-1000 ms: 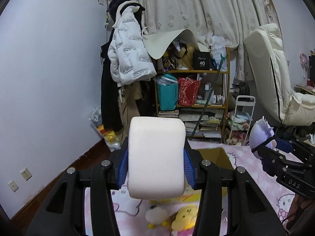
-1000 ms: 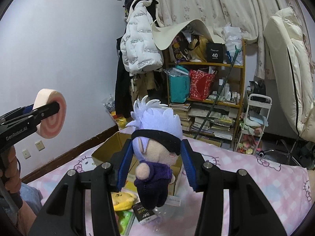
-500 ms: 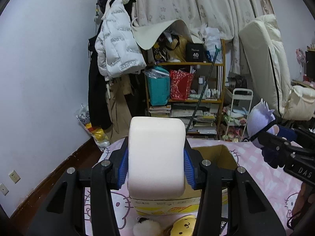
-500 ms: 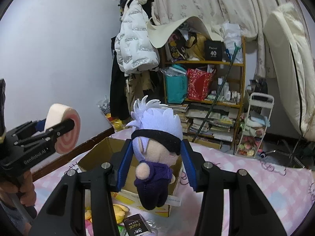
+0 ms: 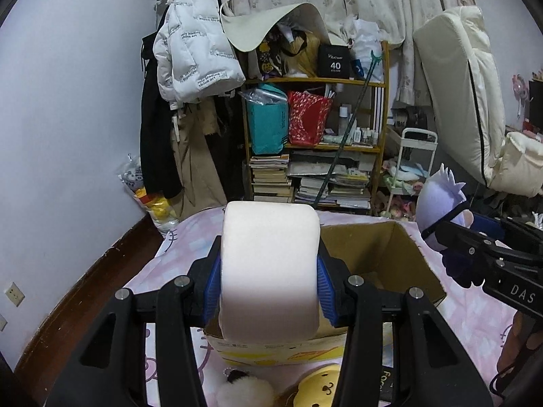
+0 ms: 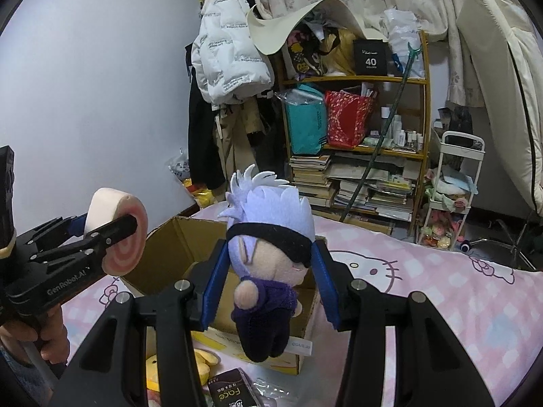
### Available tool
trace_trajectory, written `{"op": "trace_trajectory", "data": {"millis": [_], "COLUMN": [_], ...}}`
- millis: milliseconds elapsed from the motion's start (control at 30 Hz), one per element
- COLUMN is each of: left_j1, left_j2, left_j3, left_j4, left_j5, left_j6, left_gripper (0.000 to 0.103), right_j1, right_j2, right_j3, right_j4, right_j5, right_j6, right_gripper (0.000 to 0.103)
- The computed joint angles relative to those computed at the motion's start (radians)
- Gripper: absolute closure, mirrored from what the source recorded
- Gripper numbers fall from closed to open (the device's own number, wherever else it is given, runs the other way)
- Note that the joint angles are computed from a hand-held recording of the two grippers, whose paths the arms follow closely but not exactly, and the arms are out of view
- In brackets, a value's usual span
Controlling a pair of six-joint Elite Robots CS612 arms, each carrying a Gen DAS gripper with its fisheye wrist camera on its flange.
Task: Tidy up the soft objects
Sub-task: 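Lower the roll plush into the box with the left tool while the right tool drops the doll in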
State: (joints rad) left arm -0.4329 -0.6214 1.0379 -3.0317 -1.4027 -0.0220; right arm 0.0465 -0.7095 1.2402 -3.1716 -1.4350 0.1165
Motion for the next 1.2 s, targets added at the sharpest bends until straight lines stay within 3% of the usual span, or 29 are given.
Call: {"op": "trace_trajectory", "data": {"millis": [400, 533, 867, 933, 1000, 1200], "left_j1": [-0.003, -0.005, -0.002, -0.003, -0.003, 0.000], "left_j2": [0.024, 0.034, 0.042, 0.042, 0.042, 0.033], "left_j3": [-0.031, -0.045, -0.062, -0.058, -0.056, -0.041], "left_j4": [0.063, 0.089, 0.128, 0.119, 0.114, 0.096], "left_j5": [-0.004, -0.001, -0.008, 0.000, 0.002, -0.002], "left_j6": [0.018, 0.033, 0.013, 0.011, 0.015, -0.004], "left_gripper": [0.056, 0.056, 0.051, 0.048, 0.046, 0.039], "right_j1": [-0.002, -0.013, -0.005, -0.003, -0.002, -0.003], "right_j2": [0.024, 0.033, 0.042, 0.042, 0.044, 0.039], "right_j3": [-0.023, -0.032, -0.041, -0.042, -0.042, -0.035], "right_j4": [0.027, 0.037, 0.078, 0.090, 0.091, 0.098], "right_j5": [0.026, 0.066, 0.036, 0.035, 0.037, 0.034], "right_j6": [-0.010, 0.043, -0.005, -0.012, -0.007, -0.009], "right_gripper": [0.051, 0.050, 0.050, 0.047, 0.036, 0.025]}}
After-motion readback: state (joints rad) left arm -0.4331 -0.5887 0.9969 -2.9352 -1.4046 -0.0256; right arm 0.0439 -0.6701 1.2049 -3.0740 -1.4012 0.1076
